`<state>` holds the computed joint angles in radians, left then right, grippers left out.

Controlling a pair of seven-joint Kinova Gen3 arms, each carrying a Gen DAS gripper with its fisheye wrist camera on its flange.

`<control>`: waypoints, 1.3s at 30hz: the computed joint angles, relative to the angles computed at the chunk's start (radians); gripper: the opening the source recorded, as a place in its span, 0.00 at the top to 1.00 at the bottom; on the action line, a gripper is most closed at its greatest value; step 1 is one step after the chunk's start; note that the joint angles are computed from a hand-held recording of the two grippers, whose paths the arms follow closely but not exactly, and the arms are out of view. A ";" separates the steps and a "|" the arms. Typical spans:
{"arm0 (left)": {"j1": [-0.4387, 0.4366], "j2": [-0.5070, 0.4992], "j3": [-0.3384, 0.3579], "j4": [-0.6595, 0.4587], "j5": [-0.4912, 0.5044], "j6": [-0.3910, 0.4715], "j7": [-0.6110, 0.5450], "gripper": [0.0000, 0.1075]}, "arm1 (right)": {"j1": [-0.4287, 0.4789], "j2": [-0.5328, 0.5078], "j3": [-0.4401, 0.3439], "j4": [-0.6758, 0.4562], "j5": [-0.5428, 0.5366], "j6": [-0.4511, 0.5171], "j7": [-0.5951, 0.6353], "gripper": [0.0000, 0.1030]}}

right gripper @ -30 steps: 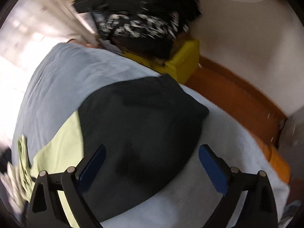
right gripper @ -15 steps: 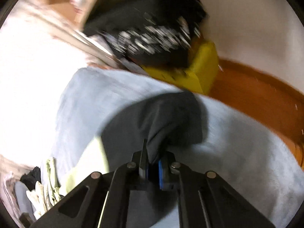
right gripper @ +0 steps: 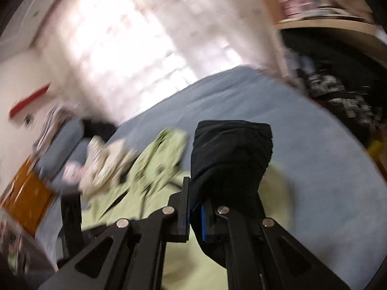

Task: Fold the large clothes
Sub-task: 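Carry the black sleeve with the right tool across the jacket body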

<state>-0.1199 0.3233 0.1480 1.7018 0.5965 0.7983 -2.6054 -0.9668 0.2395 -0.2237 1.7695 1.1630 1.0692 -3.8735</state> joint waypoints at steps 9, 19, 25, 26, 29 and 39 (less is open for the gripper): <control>-0.104 0.050 -0.045 -0.026 -0.029 0.059 -0.054 0.49 | 0.196 0.262 -0.125 -0.195 -0.262 -0.253 0.247 0.67; -0.123 0.075 -0.019 0.012 -0.026 0.115 -0.105 0.49 | -0.149 0.229 0.206 -0.059 -0.214 -0.411 -0.066 0.53; -0.108 0.032 -0.001 0.075 0.028 0.132 -0.187 0.46 | -0.260 0.218 0.191 -0.070 -0.222 -0.167 -0.166 0.53; -0.100 0.026 0.000 0.084 0.036 0.140 -0.195 0.42 | -0.277 0.214 0.184 -0.065 -0.221 -0.127 -0.203 0.53; -0.071 0.013 -0.004 0.110 0.046 0.142 -0.211 0.41 | -0.273 0.211 0.132 -0.080 -0.247 -0.020 -0.241 0.53; 0.124 -0.003 -0.013 0.192 -0.088 -0.058 -0.064 0.40 | -0.282 0.200 0.064 -0.079 -0.267 0.131 -0.337 0.53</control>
<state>0.0039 0.3206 0.1351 1.8935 0.5085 0.7406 -2.6692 -1.2487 0.4396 -0.1599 1.6901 0.8958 1.2002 -4.2109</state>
